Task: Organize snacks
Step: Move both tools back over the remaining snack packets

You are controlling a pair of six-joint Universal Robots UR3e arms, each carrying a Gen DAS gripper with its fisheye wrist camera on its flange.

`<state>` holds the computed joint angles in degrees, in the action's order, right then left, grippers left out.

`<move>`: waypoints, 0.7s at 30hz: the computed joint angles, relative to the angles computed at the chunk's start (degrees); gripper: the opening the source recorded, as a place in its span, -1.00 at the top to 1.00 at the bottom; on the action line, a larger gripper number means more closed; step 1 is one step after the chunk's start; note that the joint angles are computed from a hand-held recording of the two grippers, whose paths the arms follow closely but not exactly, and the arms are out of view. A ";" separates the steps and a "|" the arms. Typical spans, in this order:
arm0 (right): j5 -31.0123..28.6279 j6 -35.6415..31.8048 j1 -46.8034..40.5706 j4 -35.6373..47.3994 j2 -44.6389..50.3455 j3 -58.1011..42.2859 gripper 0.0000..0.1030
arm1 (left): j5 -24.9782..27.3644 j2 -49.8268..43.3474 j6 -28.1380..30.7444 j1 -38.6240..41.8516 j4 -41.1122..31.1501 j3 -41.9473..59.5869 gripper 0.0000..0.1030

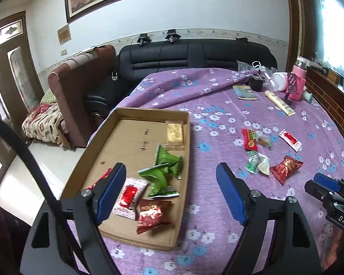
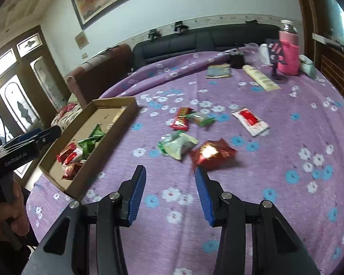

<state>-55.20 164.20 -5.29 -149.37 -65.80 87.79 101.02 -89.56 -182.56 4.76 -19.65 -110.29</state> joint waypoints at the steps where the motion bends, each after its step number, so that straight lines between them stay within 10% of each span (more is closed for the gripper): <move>1: 0.12 -0.23 -0.49 0.04 -0.29 0.37 0.14 | 0.04 -0.19 -0.20 -0.55 -0.26 0.45 -0.58; 21: -1.79 -2.36 -4.37 2.88 4.11 -4.21 0.14 | -11.90 -13.37 -1.77 -4.31 -7.83 13.19 -0.58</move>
<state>-56.99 161.84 -9.66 -146.50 -61.68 83.57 89.13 -102.92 -184.32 0.46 -27.48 -97.10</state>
